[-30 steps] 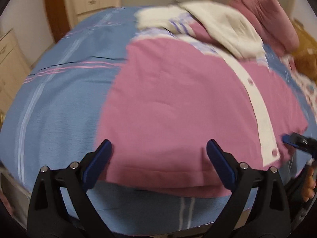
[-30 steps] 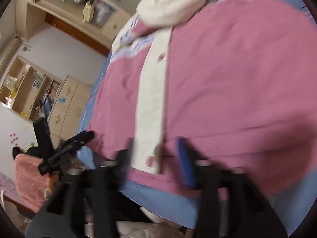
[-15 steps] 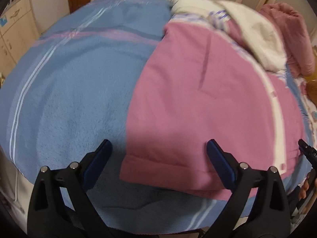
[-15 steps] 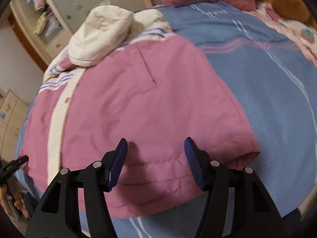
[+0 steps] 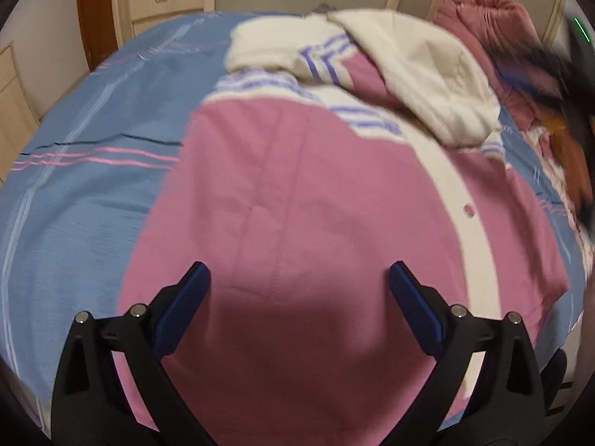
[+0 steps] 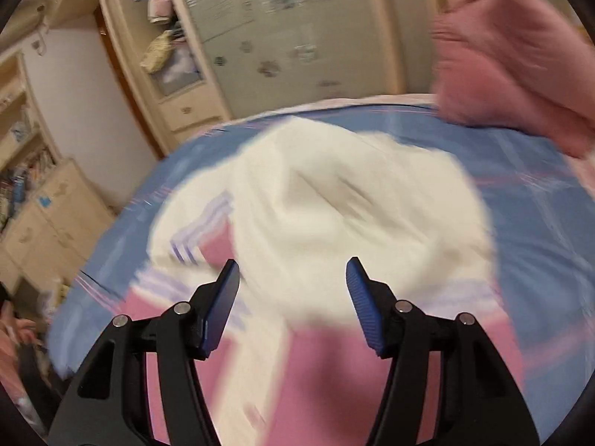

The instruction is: Fold large clothes

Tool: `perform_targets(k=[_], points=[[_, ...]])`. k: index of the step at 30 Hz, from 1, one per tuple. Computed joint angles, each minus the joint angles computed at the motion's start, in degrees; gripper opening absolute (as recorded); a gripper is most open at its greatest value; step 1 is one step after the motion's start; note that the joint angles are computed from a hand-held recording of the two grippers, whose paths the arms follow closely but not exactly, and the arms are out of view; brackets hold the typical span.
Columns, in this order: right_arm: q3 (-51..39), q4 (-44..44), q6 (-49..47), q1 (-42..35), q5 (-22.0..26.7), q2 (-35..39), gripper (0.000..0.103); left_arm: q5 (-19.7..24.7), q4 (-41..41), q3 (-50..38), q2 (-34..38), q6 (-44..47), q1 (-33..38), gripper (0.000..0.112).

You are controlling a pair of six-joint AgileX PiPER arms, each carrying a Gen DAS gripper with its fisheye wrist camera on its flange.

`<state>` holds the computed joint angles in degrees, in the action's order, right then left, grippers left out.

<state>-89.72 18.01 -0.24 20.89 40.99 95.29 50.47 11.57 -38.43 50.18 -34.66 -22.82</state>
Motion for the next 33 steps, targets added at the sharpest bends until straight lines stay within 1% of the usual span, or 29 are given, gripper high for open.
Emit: perform_targets(k=[1, 2, 3, 6, 7, 8, 9, 10, 11, 13, 14, 15, 16, 17, 18, 19, 20, 21, 22, 24, 25, 26, 27, 28, 29, 30, 31, 32, 33], points=[[-5.7, -2.7, 2.1, 1.2, -0.4, 4.9, 0.060, -1.5, -0.8, 0.9, 0.9, 1.4, 1.2, 0.098], [-11.5, -6.2, 4.2, 2.1, -0.1, 9.6, 0.060, -1.8, -1.1, 1.7, 0.7, 1.7, 1.5, 0.098], [-17.2, -9.7, 6.7, 2.4, 1.8, 13.8, 0.060, -2.8, -1.8, 2.6, 0.8, 2.9, 2.3, 0.099], [-33.2, -19.6, 17.6, 0.6, 12.7, 26.0, 0.057, -4.8, -4.0, 3.5, 1.3, 7.0, 4.5, 0.101], [-35.5, -20.6, 19.7, -1.2, 15.0, 28.9, 0.049, -4.8, -4.7, 3.6, 1.0, 8.1, 5.1, 0.101], [-35.5, -19.6, 19.6, -2.8, 15.6, 30.3, 0.045, -5.2, -5.8, 3.7, 1.1, 9.8, 6.1, 0.101], [-33.2, -18.4, 18.0, -3.8, 14.1, 30.2, 0.044, -5.2, -6.7, 3.7, 1.0, 11.1, 6.9, 0.101], [-29.3, -17.6, 16.2, -4.1, 11.1, 28.7, 0.045, -5.1, -7.2, 3.6, 1.0, 11.8, 7.2, 0.101], [-23.5, -16.0, 13.5, -4.2, 7.2, 25.2, 0.045, -4.6, -7.3, 3.4, 0.7, 12.1, 7.2, 0.101], [-12.1, -8.9, 7.9, -5.2, -0.4, 16.5, 0.047, -2.6, -8.6, 2.2, -0.9, 13.4, 8.3, 0.101], [-6.4, -7.8, 7.5, -5.0, -5.7, 12.1, 0.048, -2.3, -10.8, 1.7, -1.6, 15.9, 10.1, 0.101], [-0.8, -8.9, 8.1, -4.6, -9.3, 6.8, 0.060, -2.1, -13.2, 1.3, -3.0, 18.6, 12.2, 0.101], [2.6, -12.4, 9.5, -3.7, -10.5, 3.8, 0.067, -1.7, -14.8, 0.9, -4.1, 20.3, 13.9, 0.101], [3.7, -18.2, 12.4, -2.3, -9.4, 3.1, 0.067, -1.7, -15.1, 0.7, -4.0, 20.7, 14.6, 0.101], [2.5, -23.6, 16.0, -1.0, -6.1, 4.7, 0.067, -1.7, -14.9, 0.6, -3.2, 20.6, 15.0, 0.101], [-0.4, -26.8, 17.4, 0.1, -0.4, 8.5, 0.067, -1.2, -14.5, 0.6, -1.3, 19.9, 14.9, 0.101], [-1.5, -27.7, 16.8, 0.4, 3.9, 11.7, 0.067, -0.3, -14.2, 0.5, 0.1, 19.0, 14.5, 0.101], [-1.5, -27.2, 16.2, 0.3, 5.8, 12.6, 0.067, 0.7, -15.1, 0.4, 0.5, 19.2, 14.8, 0.101], [0.8, -27.2, 17.1, 0.4, 5.5, 11.2, 0.067, 1.5, -16.3, 0.2, -0.7, 20.3, 15.3, 0.101], [9.9, -25.1, 16.3, 0.3, -0.8, 3.9, 0.067, 4.1, -22.3, 0.5, -6.8, 26.9, 19.7, 0.101], [14.6, -20.8, 12.4, -0.1, -3.4, -0.6, 0.067, 5.8, -22.8, 0.1, -9.0, 28.0, 21.7, 0.101], [19.0, -15.1, 7.1, -0.8, -5.2, -5.2, 0.068, 7.0, -20.9, -0.2, -10.0, 26.8, 21.5, 0.101], [21.9, -9.4, 1.4, -2.0, -5.5, -8.4, 0.071, 8.3, -16.8, -0.8, -10.8, 23.3, 19.8, 0.101], [25.4, -3.6, -4.3, -3.4, -5.0, -12.5, 0.072, 9.6, -13.0, -1.2, -11.3, 19.9, 18.1, 0.101], [28.9, 0.3, -8.4, -5.0, -4.7, -16.8, 0.072, 11.1, -10.8, -1.3, -12.3, 18.8, 18.0, 0.101], [32.2, 2.4, -11.1, -7.0, -4.6, -20.6, 0.072, 12.1, -10.9, -1.0, -13.2, 20.0, 19.6, 0.101], [34.5, 3.2, -12.0, -8.7, -4.2, -23.6, 0.075, 12.7, -12.9, -0.7, -13.9, 23.4, 22.9, 0.101], [35.8, 3.8, -12.5, -10.2, -3.5, -25.5, 0.076, 13.2, -13.2, -0.4, -14.2, 24.6, 24.3, 0.101], [38.5, 5.0, -14.2, -13.6, -2.1, -28.8, 0.077, 13.7, -12.0, -0.2, -14.3, 23.4, 23.4, 0.101]])
